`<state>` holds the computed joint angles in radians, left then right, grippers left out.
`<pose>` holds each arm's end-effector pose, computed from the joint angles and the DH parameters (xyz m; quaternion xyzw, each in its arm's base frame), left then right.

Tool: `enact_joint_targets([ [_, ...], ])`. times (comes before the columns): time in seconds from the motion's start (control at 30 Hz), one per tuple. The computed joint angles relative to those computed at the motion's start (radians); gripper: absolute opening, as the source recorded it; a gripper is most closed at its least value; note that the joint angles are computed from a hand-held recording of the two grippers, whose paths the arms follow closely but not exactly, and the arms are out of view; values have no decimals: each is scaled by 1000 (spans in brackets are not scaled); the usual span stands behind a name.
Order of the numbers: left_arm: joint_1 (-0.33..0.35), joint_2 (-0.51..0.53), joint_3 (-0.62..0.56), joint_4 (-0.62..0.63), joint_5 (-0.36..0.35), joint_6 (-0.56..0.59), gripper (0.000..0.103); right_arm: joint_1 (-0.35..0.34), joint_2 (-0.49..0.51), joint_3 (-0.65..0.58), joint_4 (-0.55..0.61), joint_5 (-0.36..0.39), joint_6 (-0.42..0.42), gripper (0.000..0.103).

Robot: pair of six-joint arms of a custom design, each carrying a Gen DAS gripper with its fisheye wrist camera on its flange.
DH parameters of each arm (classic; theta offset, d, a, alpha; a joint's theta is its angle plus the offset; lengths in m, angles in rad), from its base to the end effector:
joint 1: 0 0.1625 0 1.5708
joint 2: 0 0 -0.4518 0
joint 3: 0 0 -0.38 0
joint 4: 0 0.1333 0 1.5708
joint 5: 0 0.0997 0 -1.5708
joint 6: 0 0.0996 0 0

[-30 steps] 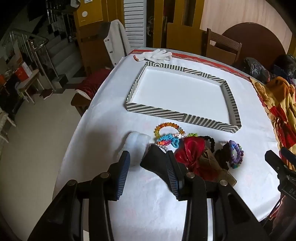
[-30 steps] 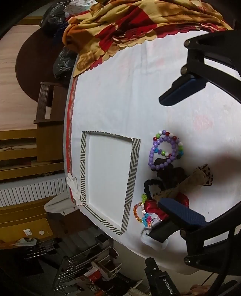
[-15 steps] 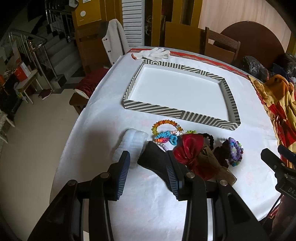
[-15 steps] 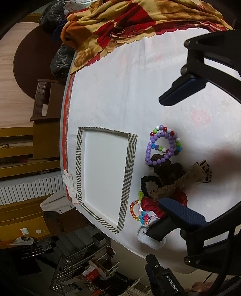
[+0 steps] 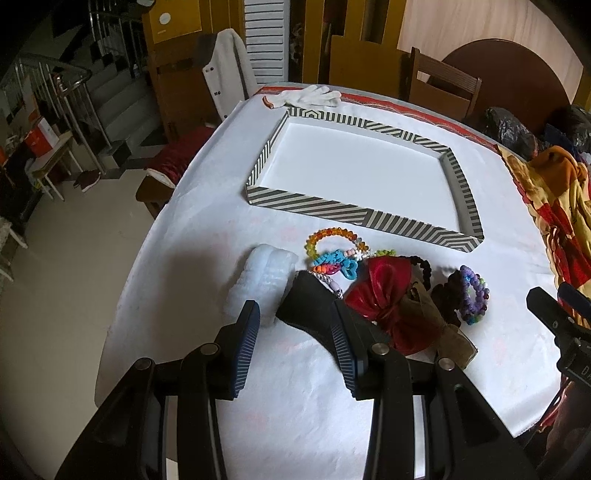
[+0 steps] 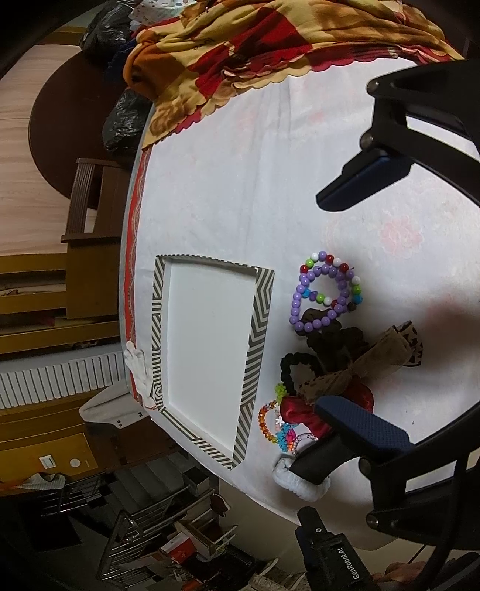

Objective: Organize jewelry
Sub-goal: 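Position the left gripper around the black fabric bow in the pile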

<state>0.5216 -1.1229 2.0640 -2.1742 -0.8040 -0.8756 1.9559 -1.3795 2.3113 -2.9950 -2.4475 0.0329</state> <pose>-0.3238 -0.4195 0.1619 0.1419 0.9053 -0.2135 0.3386 0.2143 -0.3777 0.2920 0.0520 -0.8827 0.3013 0.3569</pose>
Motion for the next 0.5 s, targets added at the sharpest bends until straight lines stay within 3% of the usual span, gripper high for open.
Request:
enact_joint_targets([
  [0.5,-4,-5,5,22,14,-18,45,3,6,-1,-1,-15,-7,102],
])
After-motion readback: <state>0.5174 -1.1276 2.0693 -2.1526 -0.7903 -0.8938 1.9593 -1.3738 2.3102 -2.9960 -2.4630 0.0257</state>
